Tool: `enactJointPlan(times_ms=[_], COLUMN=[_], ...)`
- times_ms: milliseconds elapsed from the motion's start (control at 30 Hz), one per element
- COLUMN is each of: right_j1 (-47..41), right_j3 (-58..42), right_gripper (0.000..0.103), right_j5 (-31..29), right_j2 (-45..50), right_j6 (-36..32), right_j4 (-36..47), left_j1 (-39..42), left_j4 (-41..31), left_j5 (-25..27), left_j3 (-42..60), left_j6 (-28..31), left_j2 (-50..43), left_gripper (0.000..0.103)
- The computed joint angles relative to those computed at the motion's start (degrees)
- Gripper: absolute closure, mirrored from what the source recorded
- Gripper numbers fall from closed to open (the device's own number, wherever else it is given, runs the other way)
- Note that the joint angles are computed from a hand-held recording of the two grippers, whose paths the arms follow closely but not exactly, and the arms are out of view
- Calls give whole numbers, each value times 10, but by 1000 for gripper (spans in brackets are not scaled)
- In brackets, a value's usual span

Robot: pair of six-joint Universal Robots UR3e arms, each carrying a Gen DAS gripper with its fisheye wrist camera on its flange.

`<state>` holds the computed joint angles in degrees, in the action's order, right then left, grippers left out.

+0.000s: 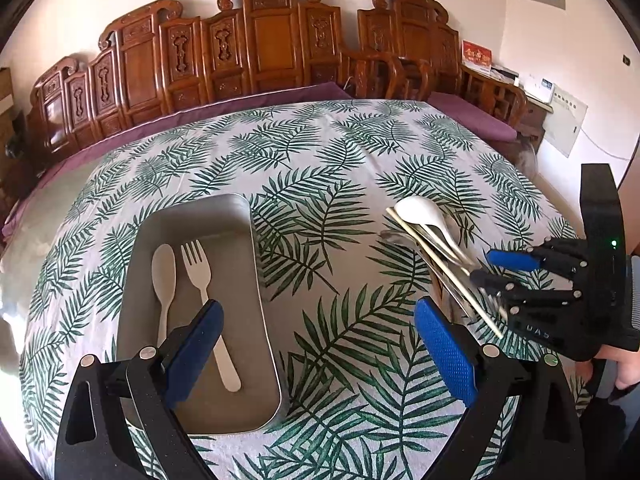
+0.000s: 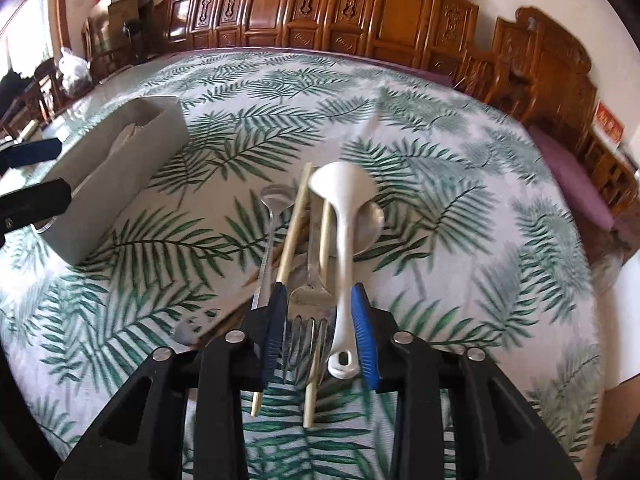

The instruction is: Organize utensils

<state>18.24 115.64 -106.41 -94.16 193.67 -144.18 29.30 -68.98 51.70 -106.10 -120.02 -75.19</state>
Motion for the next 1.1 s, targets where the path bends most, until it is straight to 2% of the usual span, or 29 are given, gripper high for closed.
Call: enactJointPlan(times_ms=[133, 200, 467, 633, 833, 1100], right_j1=[-5, -10, -25, -9, -7, -24], right_j3=[6, 11, 33, 15, 17, 32], right_gripper=[87, 89, 89, 89, 77, 73], right_j5=[-14, -15, 13, 13, 2, 15], right_j2=[-8, -14, -32, -9, -3, -10], right_j6=[-6, -8, -15, -21, -25, -38], right_j4=[4, 4, -17, -11, -14, -11], left_j1=[-1, -1, 0, 1, 0, -10], left_j4=[4, 4, 6, 8, 7, 21], left_j5=[0, 0, -1, -1, -1, 8], left_j3=[-4, -5, -10, -10, -10, -23], left_j6=[3, 5, 8, 11, 12, 7], left_j2=[3, 5, 10, 10, 10, 15], left_gripper=[11, 11, 11, 11, 11, 11])
